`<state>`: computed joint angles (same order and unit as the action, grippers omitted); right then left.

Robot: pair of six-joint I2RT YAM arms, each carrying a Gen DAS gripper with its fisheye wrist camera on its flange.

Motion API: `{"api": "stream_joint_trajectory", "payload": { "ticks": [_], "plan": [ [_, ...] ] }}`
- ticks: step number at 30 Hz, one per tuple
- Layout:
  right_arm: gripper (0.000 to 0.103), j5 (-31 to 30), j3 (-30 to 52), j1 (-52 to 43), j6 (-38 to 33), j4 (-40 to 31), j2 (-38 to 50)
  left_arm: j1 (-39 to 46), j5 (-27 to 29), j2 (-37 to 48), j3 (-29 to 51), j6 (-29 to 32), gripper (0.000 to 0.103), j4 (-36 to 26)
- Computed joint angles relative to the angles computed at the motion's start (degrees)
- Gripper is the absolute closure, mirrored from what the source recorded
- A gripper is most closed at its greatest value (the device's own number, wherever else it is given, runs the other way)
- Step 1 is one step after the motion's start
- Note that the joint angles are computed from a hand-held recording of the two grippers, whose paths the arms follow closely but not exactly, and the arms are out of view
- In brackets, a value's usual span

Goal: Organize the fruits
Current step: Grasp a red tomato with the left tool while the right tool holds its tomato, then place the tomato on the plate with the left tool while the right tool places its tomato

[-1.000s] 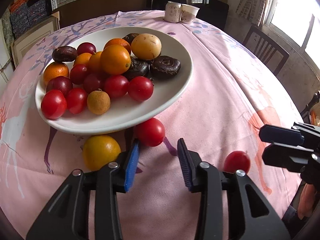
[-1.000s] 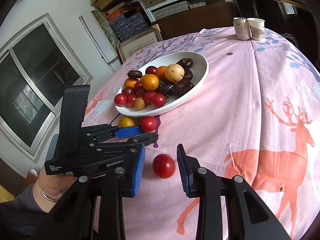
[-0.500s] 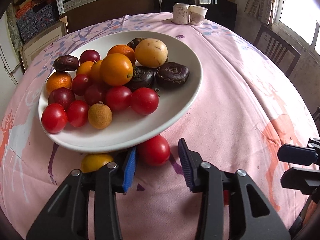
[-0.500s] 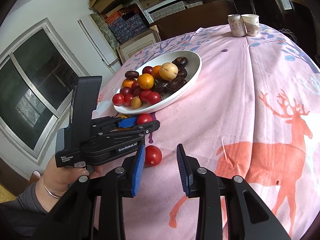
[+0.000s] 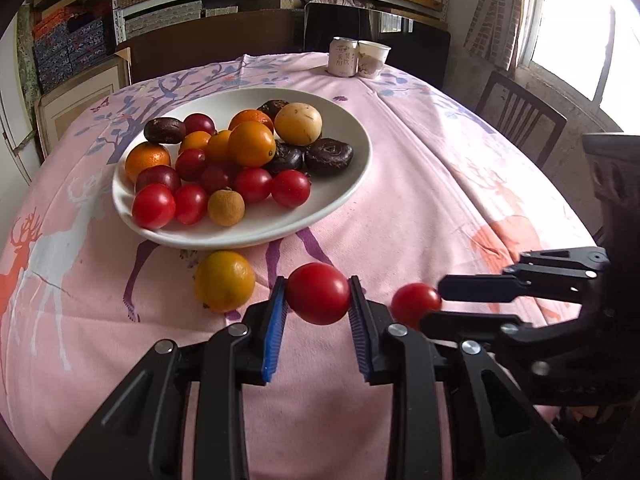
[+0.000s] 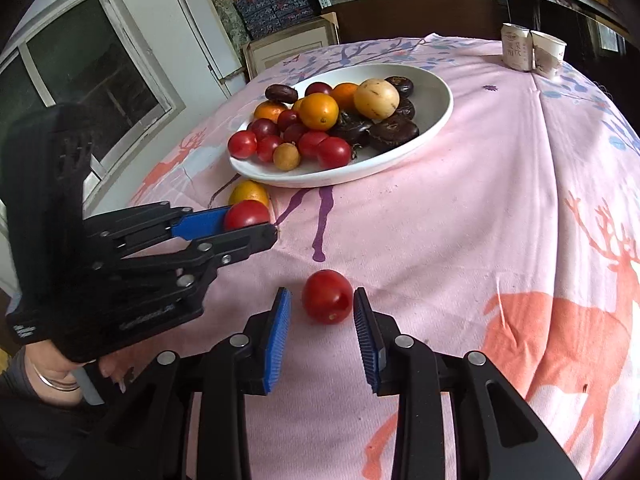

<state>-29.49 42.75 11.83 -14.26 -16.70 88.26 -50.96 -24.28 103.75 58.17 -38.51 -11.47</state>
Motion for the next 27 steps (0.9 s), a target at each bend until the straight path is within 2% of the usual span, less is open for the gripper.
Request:
{"api": "stream_joint_trajectory", "payload": {
  "ticks": [3, 4, 8, 11, 14, 18, 20, 27],
  "plan": [
    [0.069, 4.9, 0.4, 3.1, 1.8, 2.1, 0.6, -1.9, -1.3, -3.5, -3.2, -0.9, 0.074, 0.4],
    [0.072, 6.7, 0.9, 4.0, 2.3, 1.9, 1.1, -2.2, -1.4, -4.5, -4.1, -1.1, 0.074, 0.7],
    [0.072, 7.8, 1.8, 4.9, 1.8, 0.3, 2.1, -3.3, -2.4, -9.0, -8.0, -2.2, 0.074, 1.5],
    [0.073, 5.4, 0.7, 4.0, 2.4, 1.2, -0.1, -3.5, -3.4, -12.0, -10.6, -2.4, 0.074, 2.0],
    [0.073, 1.0, 3.0, 2.2, 2.5, -1.1, -1.8, -3.0, -4.5, -15.2, -12.0, -1.2, 0.074, 2.1],
    [0.073, -0.7, 12.5, 2.0, 4.5, -4.9, 1.4, 1.9, -3.6, -17.6, -10.8, 4.1, 0.074, 2.1],
    [0.073, -0.7, 18.4, 3.0, 6.2, -5.9, 4.7, 5.9, -0.8, -16.7, -9.0, 7.5, 0.074, 3.0],
    [0.072, 4.1, 40.7, 7.2, 15.0, -7.6, 21.8, 16.4, 6.0, -2.9, 4.0, 15.8, 0.074, 3.9]
  ]
}}
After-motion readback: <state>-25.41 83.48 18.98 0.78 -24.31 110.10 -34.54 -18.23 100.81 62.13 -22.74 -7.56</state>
